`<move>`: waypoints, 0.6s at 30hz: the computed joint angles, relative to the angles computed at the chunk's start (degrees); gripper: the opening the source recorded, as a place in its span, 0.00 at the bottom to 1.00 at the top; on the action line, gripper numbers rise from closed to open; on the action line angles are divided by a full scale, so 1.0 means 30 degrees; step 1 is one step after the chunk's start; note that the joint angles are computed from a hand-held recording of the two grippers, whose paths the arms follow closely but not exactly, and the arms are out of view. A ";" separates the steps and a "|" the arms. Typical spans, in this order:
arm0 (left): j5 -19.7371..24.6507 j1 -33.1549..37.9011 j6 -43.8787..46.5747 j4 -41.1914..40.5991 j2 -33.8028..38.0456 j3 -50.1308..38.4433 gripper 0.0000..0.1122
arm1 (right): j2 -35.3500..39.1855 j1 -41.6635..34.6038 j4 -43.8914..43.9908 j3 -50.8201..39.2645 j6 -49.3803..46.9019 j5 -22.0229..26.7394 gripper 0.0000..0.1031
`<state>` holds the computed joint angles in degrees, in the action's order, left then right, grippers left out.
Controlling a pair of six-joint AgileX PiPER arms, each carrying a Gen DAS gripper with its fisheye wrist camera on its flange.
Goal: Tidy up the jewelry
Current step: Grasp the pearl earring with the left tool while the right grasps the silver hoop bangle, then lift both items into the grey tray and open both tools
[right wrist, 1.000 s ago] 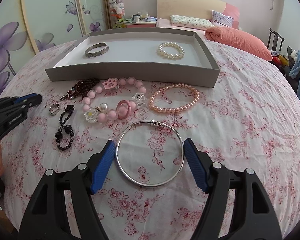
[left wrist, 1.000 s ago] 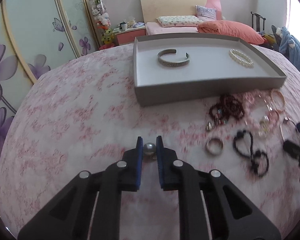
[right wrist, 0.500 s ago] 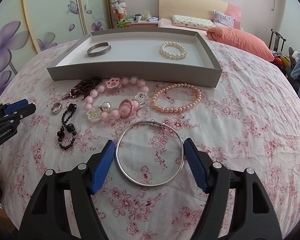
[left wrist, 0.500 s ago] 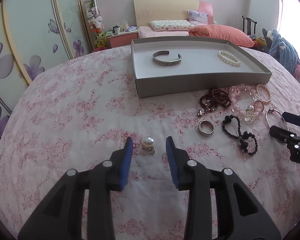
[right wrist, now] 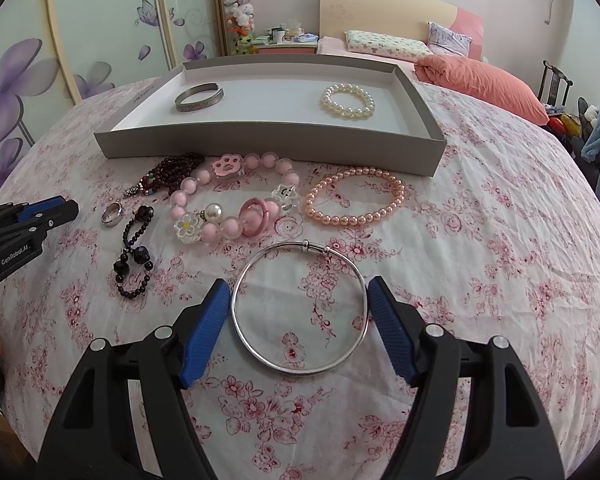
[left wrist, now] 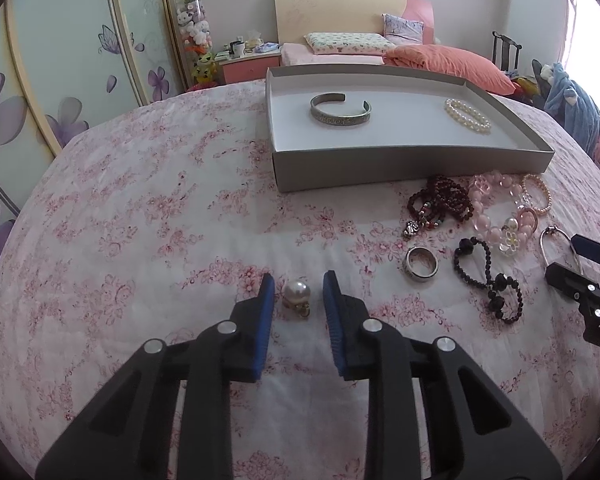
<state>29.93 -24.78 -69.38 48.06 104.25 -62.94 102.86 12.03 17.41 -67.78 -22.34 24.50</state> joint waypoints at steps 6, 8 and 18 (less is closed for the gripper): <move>-0.0043 0.0035 0.0009 0.0012 -0.0012 0.0038 0.23 | 0.0052 0.0003 -0.0021 -0.0073 0.0047 0.0044 0.69; -0.0114 0.0043 0.0038 -0.0007 -0.0021 0.0052 0.21 | 0.0053 -0.0002 -0.0006 -0.0107 0.0055 0.0113 0.69; -0.0058 -0.0302 -0.0852 0.0550 -0.0384 0.0578 0.12 | -0.0642 -0.0576 0.1632 0.0739 -0.1165 0.0221 0.68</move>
